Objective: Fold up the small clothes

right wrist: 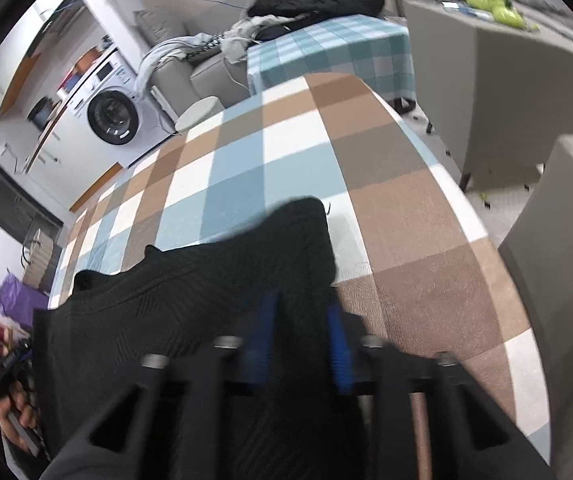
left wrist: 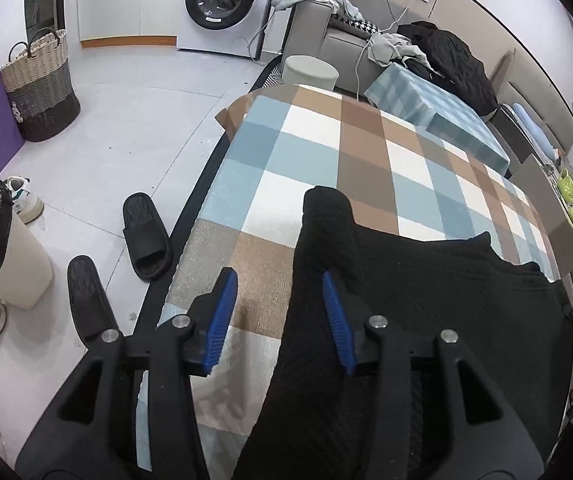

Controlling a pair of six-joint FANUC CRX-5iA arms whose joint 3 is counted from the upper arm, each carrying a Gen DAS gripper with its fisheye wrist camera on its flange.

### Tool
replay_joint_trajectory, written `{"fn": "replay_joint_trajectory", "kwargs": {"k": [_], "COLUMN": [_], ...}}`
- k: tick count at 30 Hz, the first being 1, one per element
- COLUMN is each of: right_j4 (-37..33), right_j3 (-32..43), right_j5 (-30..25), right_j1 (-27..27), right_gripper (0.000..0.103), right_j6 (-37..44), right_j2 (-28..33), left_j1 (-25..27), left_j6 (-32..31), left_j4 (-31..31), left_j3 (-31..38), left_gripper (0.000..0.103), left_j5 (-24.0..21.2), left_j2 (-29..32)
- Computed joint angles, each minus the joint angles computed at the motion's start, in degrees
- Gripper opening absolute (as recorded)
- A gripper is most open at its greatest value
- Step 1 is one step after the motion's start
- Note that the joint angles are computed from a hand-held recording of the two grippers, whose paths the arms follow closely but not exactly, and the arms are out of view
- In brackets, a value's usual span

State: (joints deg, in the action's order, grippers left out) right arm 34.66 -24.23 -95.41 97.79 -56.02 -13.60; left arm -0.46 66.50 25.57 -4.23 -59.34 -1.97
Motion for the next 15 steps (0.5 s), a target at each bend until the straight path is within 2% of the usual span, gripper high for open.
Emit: {"fn": "replay_joint_trajectory", "kwargs": {"k": [4, 6, 10, 11, 12, 13, 15], "right_j4": [7.2, 4.9, -2.0, -3.2, -4.4, -5.1, -4.2], "right_j3": [1.0, 3.8, 4.8, 4.7, 4.5, 4.0, 1.9], "right_j5": [-7.5, -11.3, -8.6, -7.9, -7.1, -6.1, -4.3], "right_j1": [5.6, 6.3, 3.4, 2.9, 2.6, 2.7, 5.0], "right_gripper": [0.006, 0.006, 0.006, 0.009, 0.017, 0.021, 0.038], "right_j6": [-0.7, -1.6, -0.7, -1.1, -1.9, -3.5, -8.1], "right_j2": [2.4, 4.0, 3.2, 2.9, 2.4, 1.6, -0.5], "left_j1": [1.1, 1.3, 0.9, 0.9, 0.9, 0.9, 1.4], "left_j6": [-1.2, -1.5, -0.4, -0.3, -0.1, -0.1, -0.8], "left_j4": [1.8, 1.9, 1.4, 1.4, 1.2, 0.8, 0.9], "left_j3": [-1.0, -1.1, -0.5, -0.6, -0.6, -0.7, -1.6], "left_gripper": [0.041, 0.043, 0.044, 0.044, 0.044, 0.044, 0.044], "left_j5": [-0.6, -0.6, -1.5, -1.6, -1.8, -2.1, -2.3], "left_j2": [-0.8, -1.1, -0.8, -0.9, -1.1, -1.6, -2.8]}}
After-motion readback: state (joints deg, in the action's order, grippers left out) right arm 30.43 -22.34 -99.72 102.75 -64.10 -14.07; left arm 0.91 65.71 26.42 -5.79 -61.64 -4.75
